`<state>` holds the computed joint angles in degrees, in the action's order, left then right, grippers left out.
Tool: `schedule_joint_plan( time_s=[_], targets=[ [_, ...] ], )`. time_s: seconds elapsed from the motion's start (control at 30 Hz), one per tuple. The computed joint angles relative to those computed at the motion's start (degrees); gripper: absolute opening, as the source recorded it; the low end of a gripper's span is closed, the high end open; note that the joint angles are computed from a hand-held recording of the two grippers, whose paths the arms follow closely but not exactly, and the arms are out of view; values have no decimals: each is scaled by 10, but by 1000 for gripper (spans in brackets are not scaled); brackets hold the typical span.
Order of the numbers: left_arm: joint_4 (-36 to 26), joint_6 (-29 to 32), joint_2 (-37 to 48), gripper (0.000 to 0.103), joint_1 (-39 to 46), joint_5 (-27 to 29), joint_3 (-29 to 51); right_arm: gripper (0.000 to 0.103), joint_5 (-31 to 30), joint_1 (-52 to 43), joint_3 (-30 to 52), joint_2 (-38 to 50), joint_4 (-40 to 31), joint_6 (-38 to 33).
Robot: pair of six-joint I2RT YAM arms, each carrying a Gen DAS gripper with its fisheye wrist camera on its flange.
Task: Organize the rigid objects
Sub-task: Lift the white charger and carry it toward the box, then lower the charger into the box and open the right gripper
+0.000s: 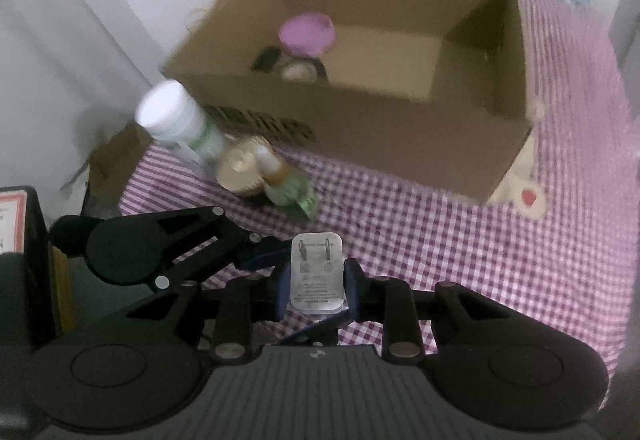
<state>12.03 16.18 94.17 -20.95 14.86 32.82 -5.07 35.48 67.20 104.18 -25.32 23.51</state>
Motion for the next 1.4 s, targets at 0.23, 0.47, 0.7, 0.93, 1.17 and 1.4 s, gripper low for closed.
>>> schedule_joint_plan(
  time_s=[0.23,0.47,0.7,0.93,1.17,1.4],
  targets=[
    [-90,-12,-132,47,27,-16,43,29,-13,1,95,-40,-57,-40],
    [-126,-33,-24,47,63,-16,188,29,-64,-38,287,75,-105,-83],
    [-204,-48,111,57,85,-13,336,29,-99,-75,502,257,-192,-99],
    [-238,-56,139,69,93,-22,353,29,-95,-92,618,387,-239,-106],
    [-263,-57,160,76,96,-27,373,29,-92,-90,730,496,-295,-113],
    [-267,-52,151,83,93,-42,365,31,-96,-86,726,493,-286,-113]
  ],
)
